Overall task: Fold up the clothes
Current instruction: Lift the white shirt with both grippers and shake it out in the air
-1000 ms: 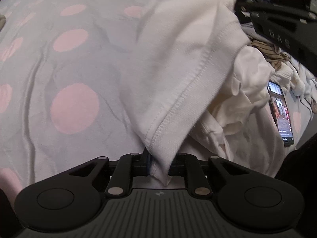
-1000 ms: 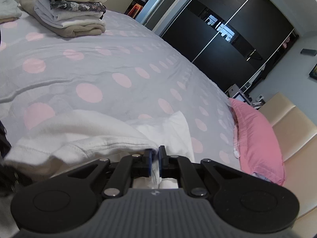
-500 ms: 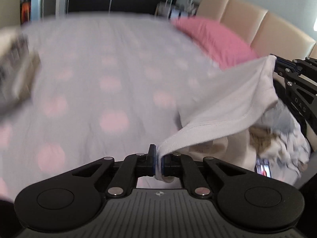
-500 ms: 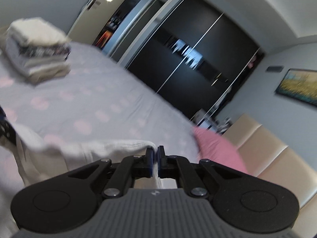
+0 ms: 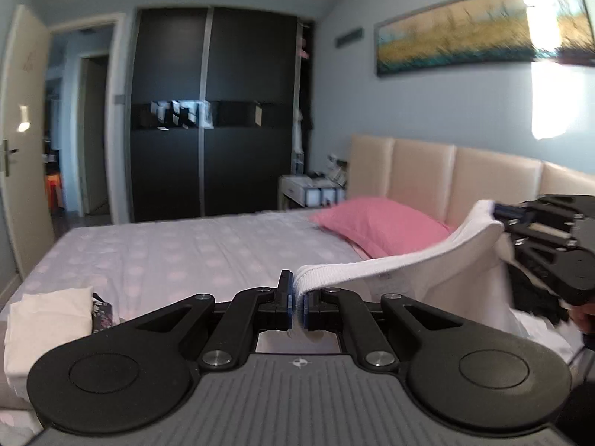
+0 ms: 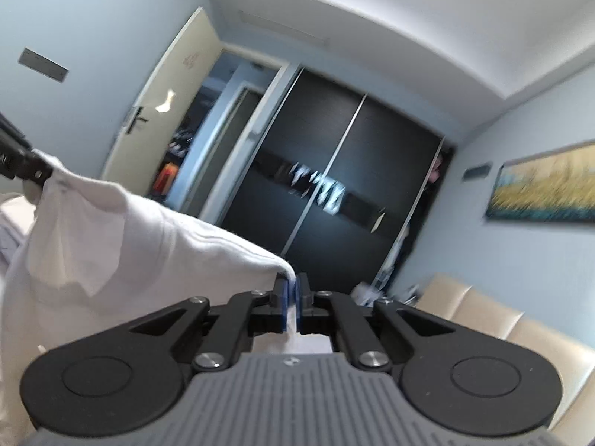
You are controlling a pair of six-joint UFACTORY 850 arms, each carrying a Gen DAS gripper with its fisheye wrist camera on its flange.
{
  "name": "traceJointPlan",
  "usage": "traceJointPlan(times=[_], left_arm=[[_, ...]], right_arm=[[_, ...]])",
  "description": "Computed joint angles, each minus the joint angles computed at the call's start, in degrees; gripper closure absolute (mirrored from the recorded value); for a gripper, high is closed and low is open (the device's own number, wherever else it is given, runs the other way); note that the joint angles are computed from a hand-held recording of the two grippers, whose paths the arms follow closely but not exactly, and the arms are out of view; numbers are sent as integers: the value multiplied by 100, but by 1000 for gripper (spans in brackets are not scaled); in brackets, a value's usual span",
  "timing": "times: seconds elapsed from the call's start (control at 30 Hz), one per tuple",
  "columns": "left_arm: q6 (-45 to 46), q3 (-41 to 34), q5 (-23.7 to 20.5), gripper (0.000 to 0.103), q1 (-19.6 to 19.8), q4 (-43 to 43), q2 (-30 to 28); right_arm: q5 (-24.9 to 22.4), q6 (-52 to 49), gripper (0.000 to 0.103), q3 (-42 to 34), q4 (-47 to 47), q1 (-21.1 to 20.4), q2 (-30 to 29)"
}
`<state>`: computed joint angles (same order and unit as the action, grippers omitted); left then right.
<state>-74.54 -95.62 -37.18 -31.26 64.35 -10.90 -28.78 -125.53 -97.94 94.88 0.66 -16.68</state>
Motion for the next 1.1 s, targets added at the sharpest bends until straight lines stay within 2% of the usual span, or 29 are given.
traceJointPlan(times=[0.23, 0.4, 0.57, 0.67, 0.8, 0.83, 0.87, 1.03, 1.1], left_arm=[[1381, 301, 182, 100, 560, -2218, -409], [2547, 476, 261, 100, 915, -3787, -826], [3059, 604, 421, 99, 1107, -4265, -1075], [2799, 746, 670, 95, 1115, -3948, -1063], [2080, 1003, 606, 69, 904, -2994, -882], [1883, 1090, 483, 58, 800, -2659, -806], [1710, 1173, 349, 55, 695, -2348, -734], [1407, 1228, -662, 54, 94, -1333, -779], [1498, 1214, -810, 54, -66, -1321, -885]], right_arm=[[-71, 1790, 99, 144, -2218, 134, -335], [-51, 3086, 98, 77, -4066, 359, -856], [76, 3870, 98, 89, -4899, 505, -1252], [83, 4267, 98, -103, -5148, 529, -1527], [-56, 4912, 98, -310, -5505, 511, -1709], [-74, 5061, 98, -363, -5623, 530, -1740], [-80, 5190, 97, -431, -5717, 555, -1779], [-229, 5693, 97, -614, -5967, 562, -1847], [-231, 5717, 97, -606, -5947, 559, -1836]])
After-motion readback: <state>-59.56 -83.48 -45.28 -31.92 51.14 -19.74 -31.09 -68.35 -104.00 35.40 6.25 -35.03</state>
